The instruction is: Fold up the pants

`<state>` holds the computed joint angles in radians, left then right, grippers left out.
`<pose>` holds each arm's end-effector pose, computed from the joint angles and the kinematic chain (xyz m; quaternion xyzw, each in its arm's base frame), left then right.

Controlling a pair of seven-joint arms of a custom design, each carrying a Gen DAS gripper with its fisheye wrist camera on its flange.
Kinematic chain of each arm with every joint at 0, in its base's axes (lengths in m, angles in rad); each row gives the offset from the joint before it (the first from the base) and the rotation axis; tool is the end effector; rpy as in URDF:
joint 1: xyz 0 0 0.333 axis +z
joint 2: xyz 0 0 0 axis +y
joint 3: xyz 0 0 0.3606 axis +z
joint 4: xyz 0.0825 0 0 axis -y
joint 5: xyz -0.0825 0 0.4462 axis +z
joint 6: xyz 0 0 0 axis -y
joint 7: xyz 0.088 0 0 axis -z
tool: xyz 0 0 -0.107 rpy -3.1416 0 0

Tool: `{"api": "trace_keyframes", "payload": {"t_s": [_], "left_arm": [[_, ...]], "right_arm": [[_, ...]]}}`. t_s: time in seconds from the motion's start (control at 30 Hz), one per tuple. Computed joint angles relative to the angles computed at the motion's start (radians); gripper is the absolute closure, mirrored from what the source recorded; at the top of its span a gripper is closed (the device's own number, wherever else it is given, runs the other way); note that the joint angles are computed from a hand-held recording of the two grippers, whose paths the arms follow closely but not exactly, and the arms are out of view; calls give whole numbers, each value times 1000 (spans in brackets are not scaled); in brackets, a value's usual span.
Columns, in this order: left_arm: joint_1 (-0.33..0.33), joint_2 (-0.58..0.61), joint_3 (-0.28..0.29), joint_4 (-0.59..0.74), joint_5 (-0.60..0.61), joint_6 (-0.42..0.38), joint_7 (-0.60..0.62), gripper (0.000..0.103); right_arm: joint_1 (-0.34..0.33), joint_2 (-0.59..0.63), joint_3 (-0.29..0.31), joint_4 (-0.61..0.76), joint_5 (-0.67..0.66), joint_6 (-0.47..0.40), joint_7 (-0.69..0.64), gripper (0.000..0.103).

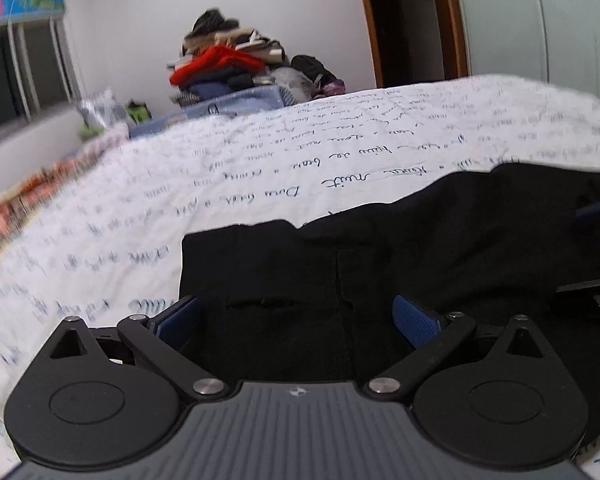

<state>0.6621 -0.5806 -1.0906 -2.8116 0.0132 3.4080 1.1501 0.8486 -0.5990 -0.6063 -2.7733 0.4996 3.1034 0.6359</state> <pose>0.4038 -0.1787 0.3815 -0.5603 0.6795 -0.2940 0.3714 0.4259 0.0641 0.4341 -0.8014 0.4106 -0.1971 0.3876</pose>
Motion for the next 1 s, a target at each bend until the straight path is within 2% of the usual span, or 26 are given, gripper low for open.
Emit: {"api": "trace_keyframes", "payload": {"t_s": [0.07, 0.17, 0.3, 0.37, 0.4, 0.5, 0.63, 1.0], "left_arm": [[-8, 24, 17, -1, 2, 13, 5, 0], [11, 13, -12, -5, -18, 29, 14, 0], [24, 15, -29, -10, -30, 53, 24, 0], [2, 49, 3, -13, -35, 65, 40, 0], [-5, 64, 14, -13, -43, 70, 52, 0], [-5, 65, 0, -14, -84, 76, 81, 0], [6, 46, -29, -15, -118, 72, 101, 0], [2, 52, -28, -15, -136, 77, 117, 0]], "right_arm": [[-27, -31, 26, -24, -5, 19, 7, 26], [-22, -113, 26, -61, -48, 13, -6, 25], [-49, -52, 79, -70, -72, 26, 33, 9], [-10, -54, 35, -78, -74, 63, 43, 3], [-3, -55, 18, -74, -80, 54, 55, 0], [19, -62, -23, -64, -82, 30, 70, 0], [25, -60, -21, -75, -101, 59, 81, 0], [45, -56, -47, -70, -136, 59, 117, 0]]}}
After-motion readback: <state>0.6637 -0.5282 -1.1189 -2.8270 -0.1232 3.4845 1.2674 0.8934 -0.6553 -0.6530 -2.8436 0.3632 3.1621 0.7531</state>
